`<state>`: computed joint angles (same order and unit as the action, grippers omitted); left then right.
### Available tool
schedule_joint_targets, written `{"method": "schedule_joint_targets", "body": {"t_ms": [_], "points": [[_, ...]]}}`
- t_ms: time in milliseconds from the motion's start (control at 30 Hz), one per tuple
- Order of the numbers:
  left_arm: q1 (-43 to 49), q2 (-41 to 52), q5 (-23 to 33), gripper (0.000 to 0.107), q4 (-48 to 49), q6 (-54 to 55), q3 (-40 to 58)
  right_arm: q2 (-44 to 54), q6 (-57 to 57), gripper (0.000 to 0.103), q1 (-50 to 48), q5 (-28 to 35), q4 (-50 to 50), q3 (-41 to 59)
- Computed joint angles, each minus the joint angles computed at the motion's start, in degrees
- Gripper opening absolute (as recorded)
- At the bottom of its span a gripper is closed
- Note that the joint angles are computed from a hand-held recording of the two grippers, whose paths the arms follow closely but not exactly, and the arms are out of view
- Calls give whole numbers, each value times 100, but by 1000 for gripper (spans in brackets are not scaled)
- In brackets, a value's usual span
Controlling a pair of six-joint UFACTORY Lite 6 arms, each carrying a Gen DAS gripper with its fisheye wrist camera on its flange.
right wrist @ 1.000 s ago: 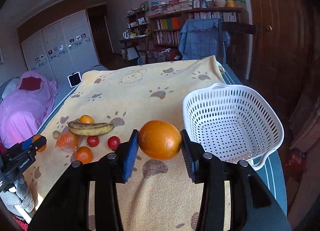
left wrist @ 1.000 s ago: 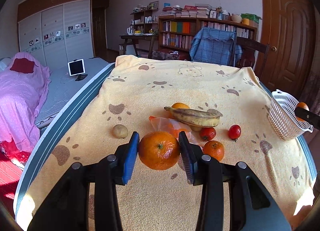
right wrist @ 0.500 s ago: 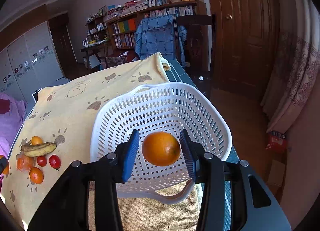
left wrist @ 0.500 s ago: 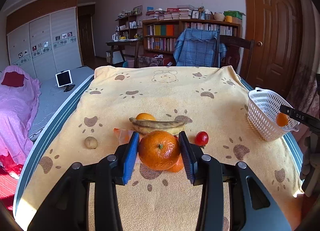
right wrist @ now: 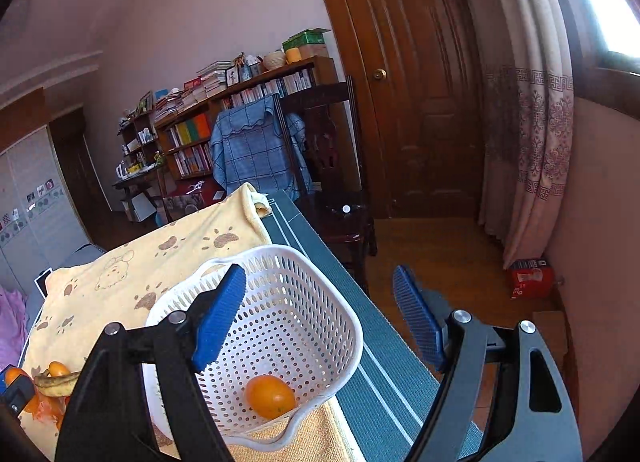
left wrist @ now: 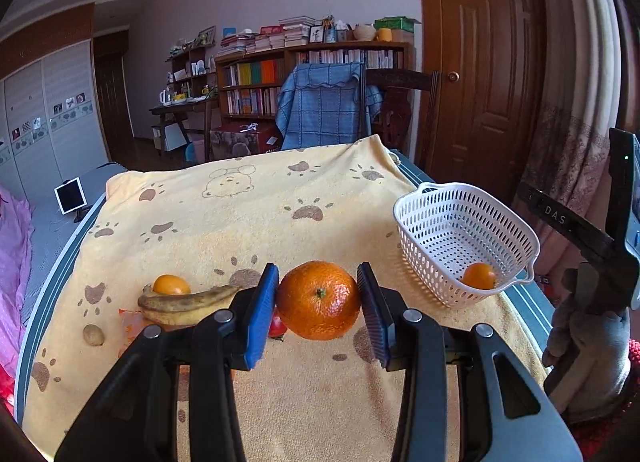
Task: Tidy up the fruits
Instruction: 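Lower the small orange into the white basket and open the left tool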
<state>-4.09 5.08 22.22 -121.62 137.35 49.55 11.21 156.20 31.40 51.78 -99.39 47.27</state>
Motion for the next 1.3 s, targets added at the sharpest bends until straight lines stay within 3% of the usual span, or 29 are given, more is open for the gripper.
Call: {"method": "schedule_joint_targets", "body": {"t_ms": [267, 467, 533, 600, 633, 767, 1300], "points": [[-1258, 825, -93, 41, 188, -674, 911, -139, 597, 78, -75, 239, 50, -385], [-1943, 1565, -314, 42, -176, -526, 1613, -113, 675, 78, -114, 170, -2, -410], [-2040, 1798, -336, 50, -299, -502, 1819, -137, 750, 78, -165, 181, -35, -453], [-1992, 1853, -276, 79, -728, -263, 1812, -165, 846, 78, -212, 200, -26, -501], [-1929, 1881, -186, 81, -711, -367, 1812, -158, 867, 78, -257, 173, -39, -501], [-1674, 1946, -123, 81, -406, -810, 1863, -145, 945, 78, -326, 75, -89, -522], [-843, 904, 177, 90, -1903, 717, 640, -37, 650, 78, 68, 426, -190, -383]]}}
